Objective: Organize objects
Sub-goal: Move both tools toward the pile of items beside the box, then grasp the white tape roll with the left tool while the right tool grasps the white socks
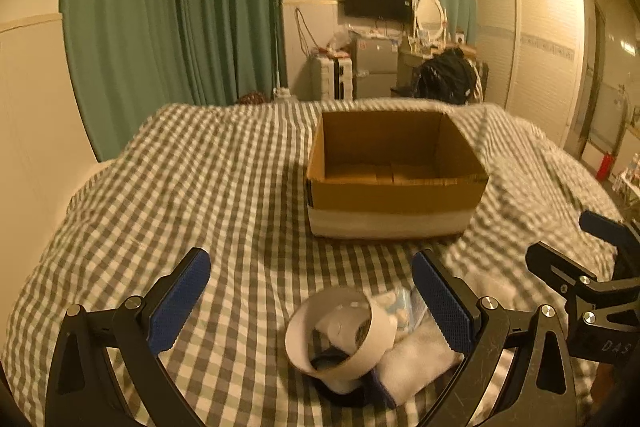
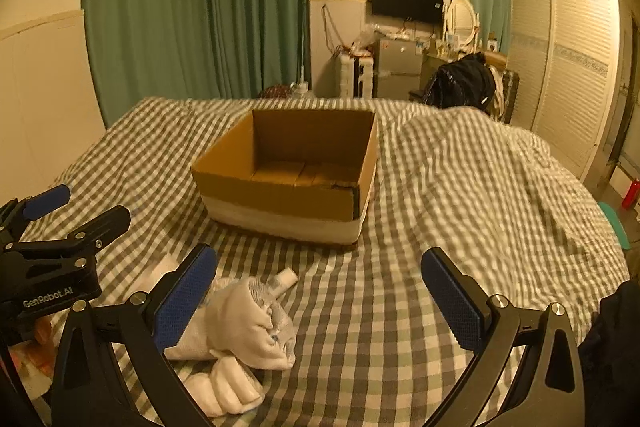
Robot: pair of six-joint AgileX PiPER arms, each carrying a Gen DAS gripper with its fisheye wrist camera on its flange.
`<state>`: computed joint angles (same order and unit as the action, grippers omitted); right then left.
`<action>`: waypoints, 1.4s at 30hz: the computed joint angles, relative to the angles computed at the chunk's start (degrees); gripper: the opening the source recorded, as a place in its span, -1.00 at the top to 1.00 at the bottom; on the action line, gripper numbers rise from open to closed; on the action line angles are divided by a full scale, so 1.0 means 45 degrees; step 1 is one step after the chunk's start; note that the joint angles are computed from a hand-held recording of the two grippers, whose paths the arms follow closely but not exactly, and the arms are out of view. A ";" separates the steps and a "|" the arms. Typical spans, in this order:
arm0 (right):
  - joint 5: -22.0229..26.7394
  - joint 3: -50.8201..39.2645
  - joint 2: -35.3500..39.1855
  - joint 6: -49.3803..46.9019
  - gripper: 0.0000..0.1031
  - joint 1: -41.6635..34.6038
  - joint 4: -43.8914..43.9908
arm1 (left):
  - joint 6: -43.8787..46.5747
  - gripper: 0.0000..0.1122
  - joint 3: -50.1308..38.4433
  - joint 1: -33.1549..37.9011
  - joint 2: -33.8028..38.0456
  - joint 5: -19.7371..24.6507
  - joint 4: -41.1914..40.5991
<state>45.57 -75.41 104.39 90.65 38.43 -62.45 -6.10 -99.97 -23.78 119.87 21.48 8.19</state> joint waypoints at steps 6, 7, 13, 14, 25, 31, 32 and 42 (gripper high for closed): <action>-0.1152 -0.0466 0.0793 -0.1988 -0.99 -0.0473 0.1772 | 0.0303 -0.84 0.0007 -0.0078 0.0754 0.0473 0.0390; -0.1261 -0.0597 0.1000 -0.2274 -0.99 -0.0535 0.2038 | 0.0339 -0.84 -0.0057 -0.0075 0.0912 0.0580 0.0455; -0.2137 -0.0783 0.1674 -0.3352 -0.80 -0.0993 0.3233 | 0.1969 -0.84 -0.0834 0.0105 0.1655 0.1397 -0.1169; -0.2374 -0.0793 0.1728 -0.3683 -0.71 -0.1100 0.3594 | 0.2094 -0.84 -0.0954 0.0091 0.1777 0.1438 -0.1266; -0.4103 -0.0076 0.1433 -0.4502 0.15 -0.1494 0.4441 | 0.5587 -0.75 -0.4396 0.0966 0.3869 0.4402 -0.6330; -0.3961 0.0088 0.1120 -0.3979 0.22 -0.1307 0.3884 | 0.5899 -0.59 -0.4014 0.0871 0.3464 0.4262 -0.6461; -0.3854 0.0112 0.1059 -0.3806 0.22 -0.1236 0.3695 | 0.6050 -0.59 -0.3826 0.0867 0.3323 0.4205 -0.6576; -0.2665 0.0896 -0.0098 -0.2056 0.24 -0.0765 0.1782 | 0.5590 -0.58 -0.2417 0.0588 0.1736 0.3301 -0.5824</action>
<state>33.58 -71.37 103.94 81.40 34.99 -54.44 19.05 -110.84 -21.13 127.68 36.34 -18.01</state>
